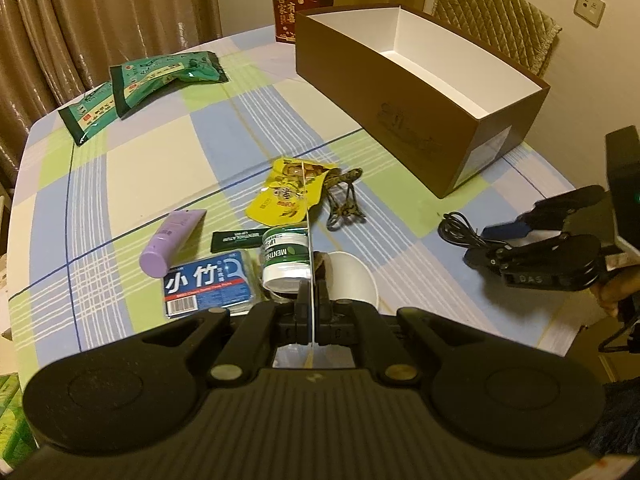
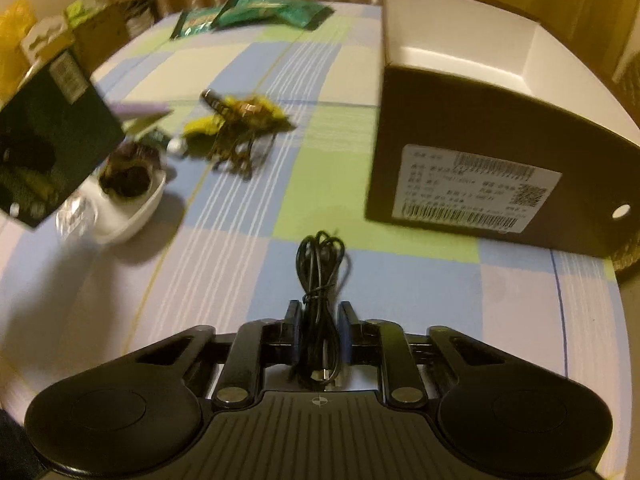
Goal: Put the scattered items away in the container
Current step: 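Close the right gripper on the black cable and lift it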
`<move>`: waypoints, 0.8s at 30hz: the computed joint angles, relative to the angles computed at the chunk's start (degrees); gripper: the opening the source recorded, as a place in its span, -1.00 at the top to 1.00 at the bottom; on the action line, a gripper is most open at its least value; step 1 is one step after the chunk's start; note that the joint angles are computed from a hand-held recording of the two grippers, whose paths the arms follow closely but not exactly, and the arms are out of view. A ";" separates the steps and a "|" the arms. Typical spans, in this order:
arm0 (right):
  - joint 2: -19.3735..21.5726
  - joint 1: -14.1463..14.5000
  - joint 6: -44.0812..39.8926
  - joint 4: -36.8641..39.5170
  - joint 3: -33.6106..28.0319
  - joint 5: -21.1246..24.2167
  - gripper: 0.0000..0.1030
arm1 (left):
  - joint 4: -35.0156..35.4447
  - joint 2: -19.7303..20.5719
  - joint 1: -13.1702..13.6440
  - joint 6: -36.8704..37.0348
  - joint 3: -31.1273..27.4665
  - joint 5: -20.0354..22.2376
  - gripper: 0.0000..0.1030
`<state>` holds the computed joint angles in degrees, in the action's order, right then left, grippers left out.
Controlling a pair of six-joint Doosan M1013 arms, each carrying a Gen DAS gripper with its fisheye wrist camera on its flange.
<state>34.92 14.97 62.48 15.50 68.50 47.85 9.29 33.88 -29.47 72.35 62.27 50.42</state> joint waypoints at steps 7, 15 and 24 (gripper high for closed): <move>-1.46 -1.61 -1.78 5.79 1.67 2.85 0.77 | -1.03 0.40 -0.37 0.40 -0.68 0.04 1.00; -4.05 -3.66 -1.99 11.32 2.96 1.91 0.79 | -2.98 1.56 -0.97 2.30 -2.95 -0.71 1.00; -5.49 -5.51 -5.03 17.73 2.09 0.17 0.79 | -4.73 3.85 -1.76 4.00 -7.29 -0.90 1.00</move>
<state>29.43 9.46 57.45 33.23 70.58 48.02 4.56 37.73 -31.23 76.36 54.98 49.52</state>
